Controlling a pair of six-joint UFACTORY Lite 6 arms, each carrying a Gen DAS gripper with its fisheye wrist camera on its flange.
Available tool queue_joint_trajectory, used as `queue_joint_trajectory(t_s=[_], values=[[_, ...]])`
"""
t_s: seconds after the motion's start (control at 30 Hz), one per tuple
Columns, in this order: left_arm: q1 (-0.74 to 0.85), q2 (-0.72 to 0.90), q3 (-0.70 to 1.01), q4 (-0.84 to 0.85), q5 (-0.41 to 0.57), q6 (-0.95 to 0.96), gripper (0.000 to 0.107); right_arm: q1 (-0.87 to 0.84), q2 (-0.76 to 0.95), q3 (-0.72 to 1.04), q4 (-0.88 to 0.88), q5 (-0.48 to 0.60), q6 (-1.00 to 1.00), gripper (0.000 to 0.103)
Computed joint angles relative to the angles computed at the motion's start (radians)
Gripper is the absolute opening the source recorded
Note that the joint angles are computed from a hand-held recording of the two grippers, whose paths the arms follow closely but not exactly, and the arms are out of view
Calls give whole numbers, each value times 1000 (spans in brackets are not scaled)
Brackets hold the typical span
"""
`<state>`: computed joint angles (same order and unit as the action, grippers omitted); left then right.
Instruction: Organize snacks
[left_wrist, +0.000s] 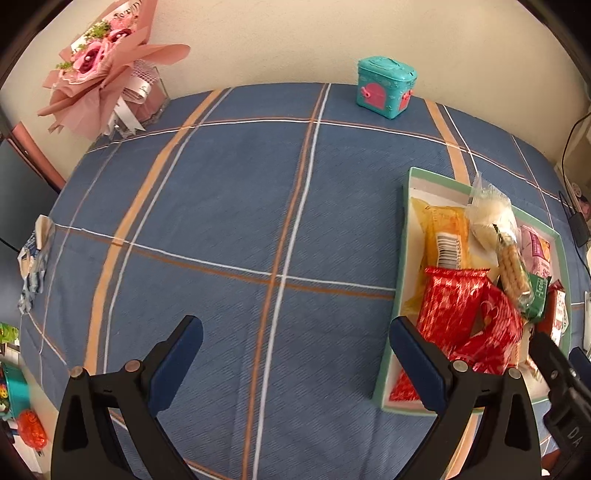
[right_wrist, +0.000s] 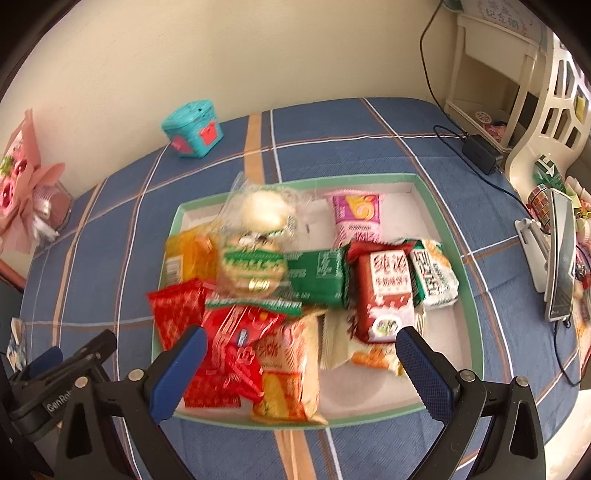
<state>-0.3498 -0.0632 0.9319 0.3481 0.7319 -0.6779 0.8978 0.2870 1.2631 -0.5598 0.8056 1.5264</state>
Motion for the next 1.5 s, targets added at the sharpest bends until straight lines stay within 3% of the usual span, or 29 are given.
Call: queue_joint_trajectory(t_s=[0.77,1.5], values=[[-69,-425,-266,24,104,-15,101,189,-112,-124,-62,83,200,103],[-52,-468,-261,73,149,-34,101,235,-98,-65,-102,167,188,103]])
